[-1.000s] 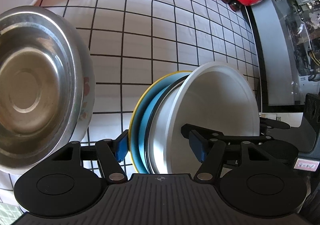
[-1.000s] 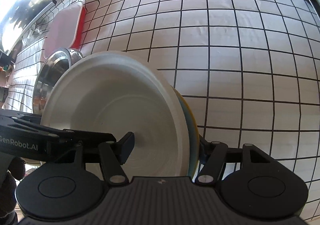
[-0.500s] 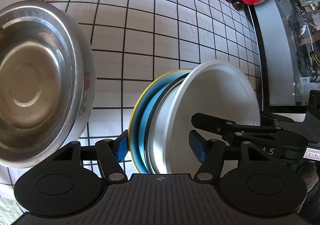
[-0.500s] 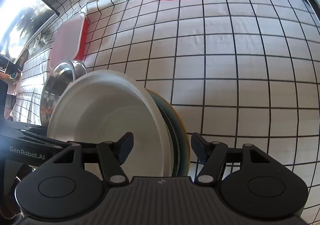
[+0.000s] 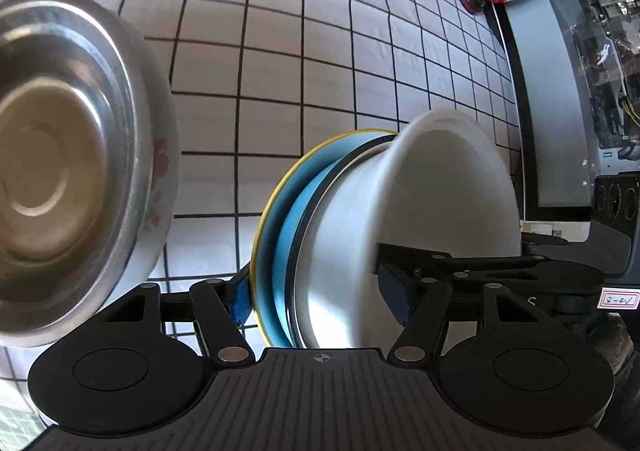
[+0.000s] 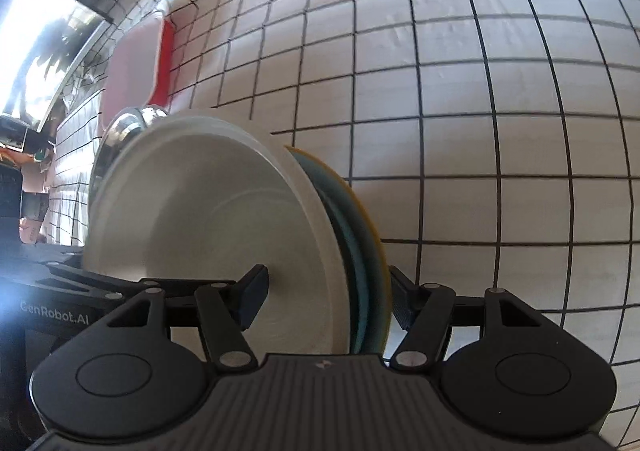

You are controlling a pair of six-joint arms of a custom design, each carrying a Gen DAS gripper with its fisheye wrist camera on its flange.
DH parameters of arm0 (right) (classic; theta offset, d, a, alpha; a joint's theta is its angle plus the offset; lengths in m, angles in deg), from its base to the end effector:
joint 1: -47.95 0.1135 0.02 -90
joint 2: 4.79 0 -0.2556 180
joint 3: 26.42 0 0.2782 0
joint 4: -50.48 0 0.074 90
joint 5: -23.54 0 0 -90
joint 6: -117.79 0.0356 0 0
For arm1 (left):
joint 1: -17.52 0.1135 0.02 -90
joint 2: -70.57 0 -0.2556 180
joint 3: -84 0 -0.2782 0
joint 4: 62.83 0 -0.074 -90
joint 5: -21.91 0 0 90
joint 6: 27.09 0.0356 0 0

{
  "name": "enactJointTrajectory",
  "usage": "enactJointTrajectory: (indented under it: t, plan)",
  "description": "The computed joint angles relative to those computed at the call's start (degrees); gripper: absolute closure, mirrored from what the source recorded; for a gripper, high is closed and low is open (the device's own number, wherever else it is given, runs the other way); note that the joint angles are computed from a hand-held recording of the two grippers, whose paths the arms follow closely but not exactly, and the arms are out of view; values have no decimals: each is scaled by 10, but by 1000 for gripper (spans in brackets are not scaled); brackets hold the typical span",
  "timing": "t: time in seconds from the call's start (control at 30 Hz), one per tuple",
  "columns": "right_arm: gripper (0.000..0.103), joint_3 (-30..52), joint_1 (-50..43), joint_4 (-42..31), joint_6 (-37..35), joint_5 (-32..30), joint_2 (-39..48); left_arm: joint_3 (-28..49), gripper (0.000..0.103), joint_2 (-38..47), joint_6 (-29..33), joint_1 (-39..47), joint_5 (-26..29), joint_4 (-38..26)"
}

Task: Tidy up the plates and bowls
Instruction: 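Lower the nested bowl stack into the steel bowl with both tools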

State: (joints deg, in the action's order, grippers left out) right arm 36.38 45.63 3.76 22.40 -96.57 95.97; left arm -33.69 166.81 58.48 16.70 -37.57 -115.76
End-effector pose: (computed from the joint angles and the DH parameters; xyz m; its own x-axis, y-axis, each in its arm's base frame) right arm 0.2973 0.0058 0.0891 -0.9894 -0.0412 -0.1392 -0.1049 0.8662 0.4886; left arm 0.2841 -0.0221 0.1078 -0.9985 -0.0523 -0.0154 -0.0371 0.8595 -0.5098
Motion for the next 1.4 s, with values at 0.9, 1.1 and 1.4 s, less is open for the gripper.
enactJointTrajectory:
  t: [0.9, 1.1, 1.4]
  plan:
    - [43, 22, 23, -39, 19, 2, -20, 4, 34, -32, 41, 16, 6, -18]
    - [43, 43, 56, -69, 57, 17, -63, 39, 34, -45, 93, 60, 27, -74]
    - [43, 111, 163, -76, 154, 36, -102, 149, 34, -54, 226, 181, 33, -213]
